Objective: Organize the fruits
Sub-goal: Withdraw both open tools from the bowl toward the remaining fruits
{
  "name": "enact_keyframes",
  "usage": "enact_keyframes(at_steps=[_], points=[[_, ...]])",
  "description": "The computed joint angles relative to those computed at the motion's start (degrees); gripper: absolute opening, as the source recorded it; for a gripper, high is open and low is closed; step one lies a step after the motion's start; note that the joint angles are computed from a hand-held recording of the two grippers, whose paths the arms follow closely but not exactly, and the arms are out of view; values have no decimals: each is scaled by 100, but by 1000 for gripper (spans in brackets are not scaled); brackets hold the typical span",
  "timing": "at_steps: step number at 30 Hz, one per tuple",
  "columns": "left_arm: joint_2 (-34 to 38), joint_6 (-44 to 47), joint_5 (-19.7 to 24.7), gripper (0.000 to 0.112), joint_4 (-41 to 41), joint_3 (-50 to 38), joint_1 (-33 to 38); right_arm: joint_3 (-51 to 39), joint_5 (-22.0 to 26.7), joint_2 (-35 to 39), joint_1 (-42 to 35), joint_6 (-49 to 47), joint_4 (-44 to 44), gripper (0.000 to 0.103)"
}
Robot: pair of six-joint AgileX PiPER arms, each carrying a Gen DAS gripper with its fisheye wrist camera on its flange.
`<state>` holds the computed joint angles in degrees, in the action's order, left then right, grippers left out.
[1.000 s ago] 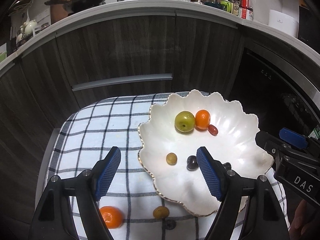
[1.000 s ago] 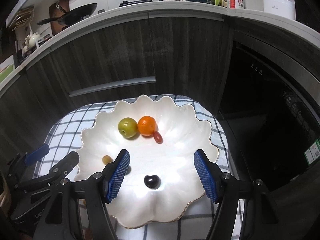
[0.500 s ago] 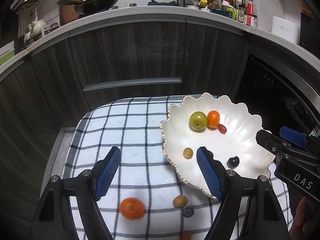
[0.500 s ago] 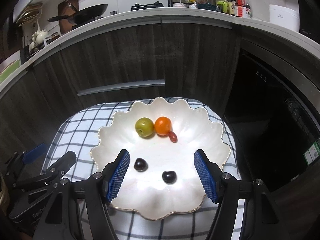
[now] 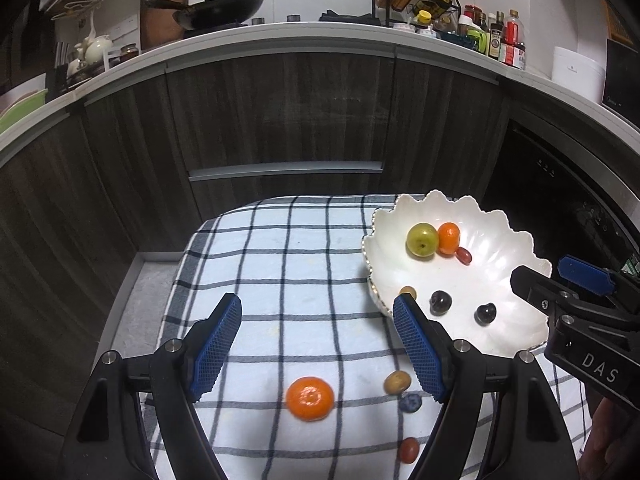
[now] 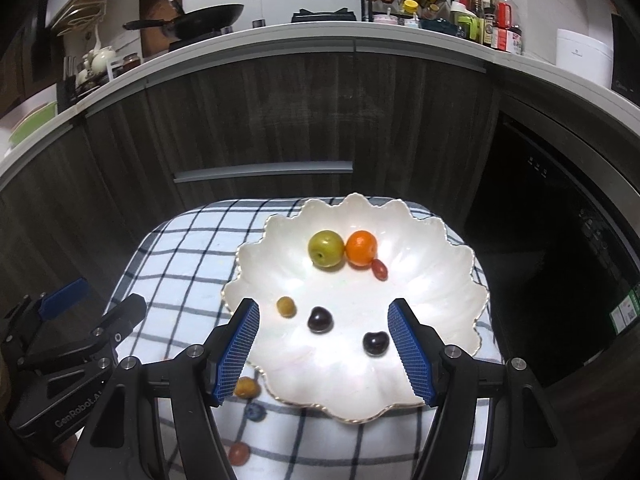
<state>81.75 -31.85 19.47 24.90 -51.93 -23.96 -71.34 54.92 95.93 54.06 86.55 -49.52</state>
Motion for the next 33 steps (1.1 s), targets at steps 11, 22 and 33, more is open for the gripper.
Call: enact_keyframes(at_steps=[11,22,33], points=[[-441,1011,-298,78,-813,567,524,-418,319,366,407,-22,20,68],[-726,2218,-534,78,-1816,1056,918,-597,468,627,749,109,-22,68],[-917,3081,-813,78,-2477,1555,1081,-496,434,732,994,406,-112,68]])
